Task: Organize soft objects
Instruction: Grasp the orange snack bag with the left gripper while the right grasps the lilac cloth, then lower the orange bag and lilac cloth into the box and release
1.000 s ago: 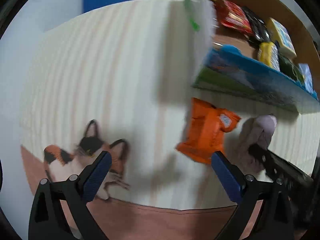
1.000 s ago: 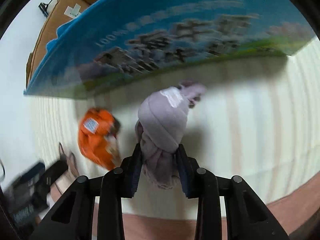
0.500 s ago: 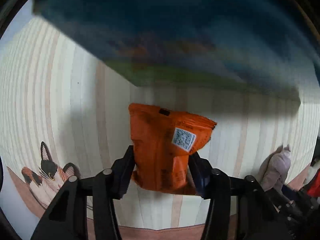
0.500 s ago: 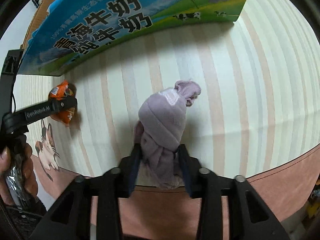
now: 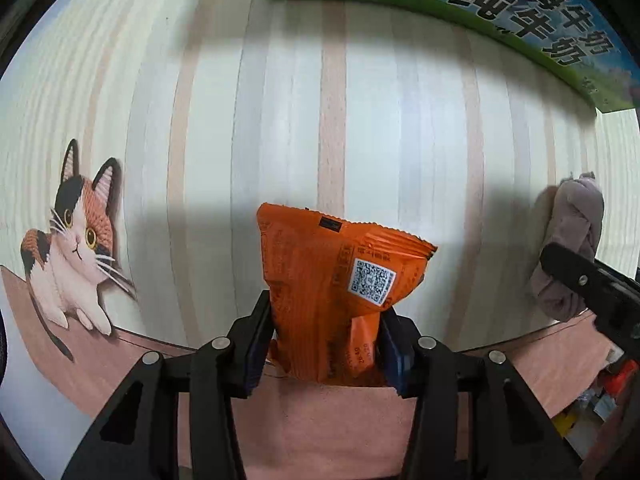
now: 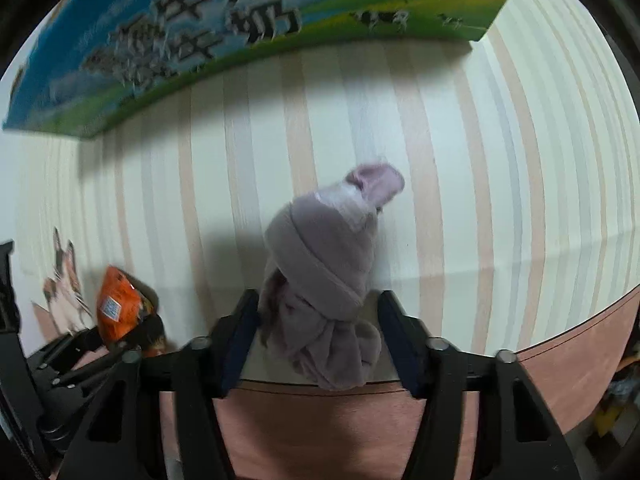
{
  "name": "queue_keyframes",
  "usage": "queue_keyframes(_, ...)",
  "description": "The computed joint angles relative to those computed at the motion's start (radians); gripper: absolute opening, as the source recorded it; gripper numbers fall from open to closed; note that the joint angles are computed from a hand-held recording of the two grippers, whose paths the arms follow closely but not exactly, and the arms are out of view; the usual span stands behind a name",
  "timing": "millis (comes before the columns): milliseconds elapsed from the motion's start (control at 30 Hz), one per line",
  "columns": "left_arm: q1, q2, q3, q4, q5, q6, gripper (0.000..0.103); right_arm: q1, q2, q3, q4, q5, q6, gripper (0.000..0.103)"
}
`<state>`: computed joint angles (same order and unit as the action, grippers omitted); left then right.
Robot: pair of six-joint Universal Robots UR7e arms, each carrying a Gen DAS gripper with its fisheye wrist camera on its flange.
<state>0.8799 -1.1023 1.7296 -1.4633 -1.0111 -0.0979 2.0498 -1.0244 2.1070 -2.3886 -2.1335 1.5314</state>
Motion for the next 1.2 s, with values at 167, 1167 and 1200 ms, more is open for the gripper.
queue_keyframes(167, -0.021, -0.012, 0.037, -0.014, -0.006, -0.026, 0.049, 0.01, 0.054, -0.063, 0.076, 0.03, -0.054, 0.042)
queue_keyframes(1167, -0.123, 0.345, -0.693, 0.13, -0.17, 0.083, 0.043, 0.067, -0.104, -0.218, -0.143, -0.157, -0.353, 0.033)
queue_keyframes(1200, -0.116, 0.386, -0.743, 0.16, -0.159, 0.086, 0.043, 0.033, -0.104, -0.217, -0.183, -0.132, -0.389, 0.033)
